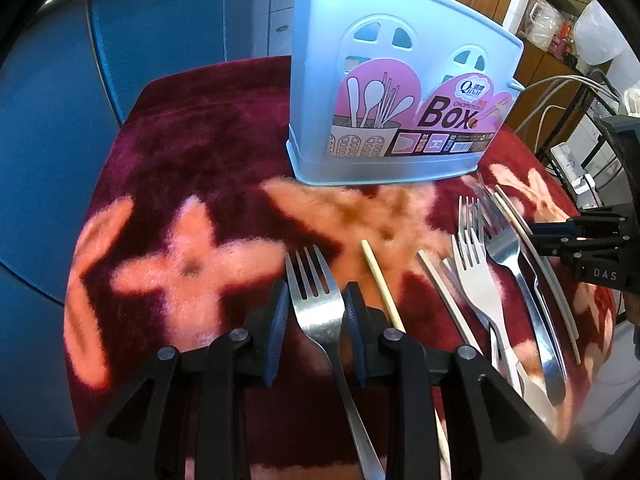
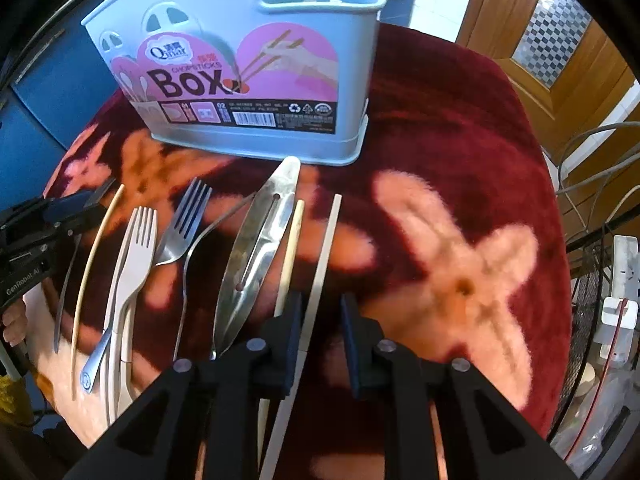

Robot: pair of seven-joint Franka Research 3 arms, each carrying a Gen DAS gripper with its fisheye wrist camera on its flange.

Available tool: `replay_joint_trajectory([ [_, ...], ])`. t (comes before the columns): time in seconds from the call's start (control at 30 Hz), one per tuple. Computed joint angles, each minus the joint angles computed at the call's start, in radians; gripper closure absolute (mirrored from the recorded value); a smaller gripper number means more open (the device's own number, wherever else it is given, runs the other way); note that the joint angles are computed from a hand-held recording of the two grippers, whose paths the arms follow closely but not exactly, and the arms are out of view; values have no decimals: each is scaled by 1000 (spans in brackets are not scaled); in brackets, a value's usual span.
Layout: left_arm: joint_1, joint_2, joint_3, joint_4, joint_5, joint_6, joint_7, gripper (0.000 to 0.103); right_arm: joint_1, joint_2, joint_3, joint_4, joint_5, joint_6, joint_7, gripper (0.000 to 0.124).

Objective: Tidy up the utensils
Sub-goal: 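Close left tool on the fork while right tool closes on the white chopstick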

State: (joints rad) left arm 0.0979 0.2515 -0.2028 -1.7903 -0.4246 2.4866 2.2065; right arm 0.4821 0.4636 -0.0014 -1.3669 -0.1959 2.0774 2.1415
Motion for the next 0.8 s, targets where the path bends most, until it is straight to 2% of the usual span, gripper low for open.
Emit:
replay_joint_trajectory([
  [0.17, -8, -41, 10, -54, 7, 32, -27, 76, -1, 8, -3, 12, -9, 4, -15, 101],
  [0.33, -21, -69, 32, -85, 61, 33, -92, 72, -4, -62, 0, -110, -14, 109, 8, 106],
  [0.47, -32, -83, 42, -101, 112, 34, -137, 72, -12, -89, 9, -155, -14, 141, -5, 110],
  [0.53, -30, -81, 39, -96, 100, 21, -138, 79, -17, -92, 12, -168, -13, 163, -8, 111],
  [0.7, -31, -100, 37, -115, 81, 29, -149, 79, -26, -145, 11, -266, -8, 278, 25, 116],
  [0.8, -24, -131, 33, -145, 3, 46, -105, 79, -33, -187, 14, -337, -6, 367, 59, 117],
])
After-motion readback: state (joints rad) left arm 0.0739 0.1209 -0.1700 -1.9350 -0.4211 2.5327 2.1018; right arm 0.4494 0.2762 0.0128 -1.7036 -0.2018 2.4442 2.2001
